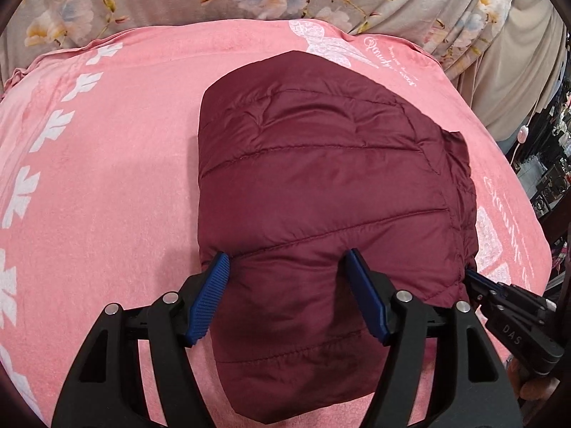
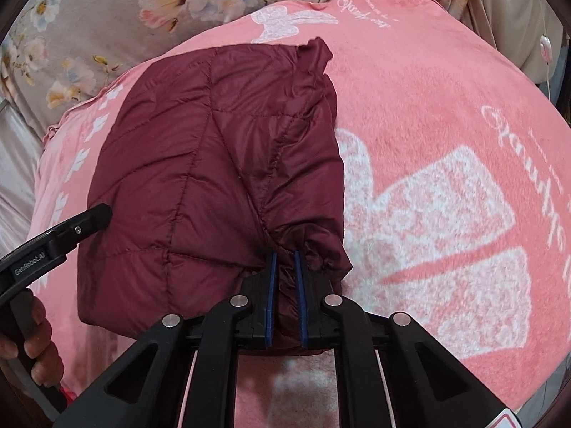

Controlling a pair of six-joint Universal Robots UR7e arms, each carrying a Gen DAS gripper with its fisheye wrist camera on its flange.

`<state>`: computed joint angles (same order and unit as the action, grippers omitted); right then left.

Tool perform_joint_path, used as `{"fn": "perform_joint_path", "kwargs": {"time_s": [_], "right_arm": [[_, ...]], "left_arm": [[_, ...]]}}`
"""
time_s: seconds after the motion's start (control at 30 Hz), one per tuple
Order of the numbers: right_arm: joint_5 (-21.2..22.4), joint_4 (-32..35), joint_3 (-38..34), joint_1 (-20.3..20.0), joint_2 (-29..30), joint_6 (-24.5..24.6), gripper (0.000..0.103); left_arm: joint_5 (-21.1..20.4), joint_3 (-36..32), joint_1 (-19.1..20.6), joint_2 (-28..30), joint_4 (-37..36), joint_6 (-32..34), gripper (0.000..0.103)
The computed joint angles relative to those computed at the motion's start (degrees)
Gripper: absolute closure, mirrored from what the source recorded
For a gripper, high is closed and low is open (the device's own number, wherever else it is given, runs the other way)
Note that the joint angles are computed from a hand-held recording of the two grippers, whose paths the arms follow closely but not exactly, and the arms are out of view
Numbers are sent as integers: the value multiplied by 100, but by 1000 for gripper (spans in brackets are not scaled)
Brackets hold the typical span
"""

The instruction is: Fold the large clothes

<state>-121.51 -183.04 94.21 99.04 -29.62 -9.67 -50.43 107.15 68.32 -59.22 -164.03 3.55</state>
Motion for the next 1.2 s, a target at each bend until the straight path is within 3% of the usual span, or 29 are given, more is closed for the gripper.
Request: {"fn": "perform_joint_path", "kwargs": {"time_s": [0.43,0.57,0.63,0.7,0.77,0.9,1.0,1.2], "right_arm": [[-9,-750,34,-46,275,-405,95],[254,-308,212,-67,-110,9,93],[592,-397,341,-88,-385,78,83],[737,-780,421,-81,-549,92,45],[964,-831,343,-137,-635,202,36],[1308,67,-182,-323,-511,676,34],[1481,612,-564,-440,-301,999,34],[2246,787,-632,-709,-124,1400,29]], "left_arm": [[194,-20,13,222,-219,137,36],[119,-30,64,267,-307,208,35],[-281,-56,145,49,-63,68,37],[-927,-126,305,-246,128,-227,32],[-1325,-284,483,-416,225,-607,18],[-1492,-800,733,-226,670,-959,15],[-1904,-1230,943,57,1183,-1239,15],[-2424,-1425,1084,288,1266,-1438,9]]}}
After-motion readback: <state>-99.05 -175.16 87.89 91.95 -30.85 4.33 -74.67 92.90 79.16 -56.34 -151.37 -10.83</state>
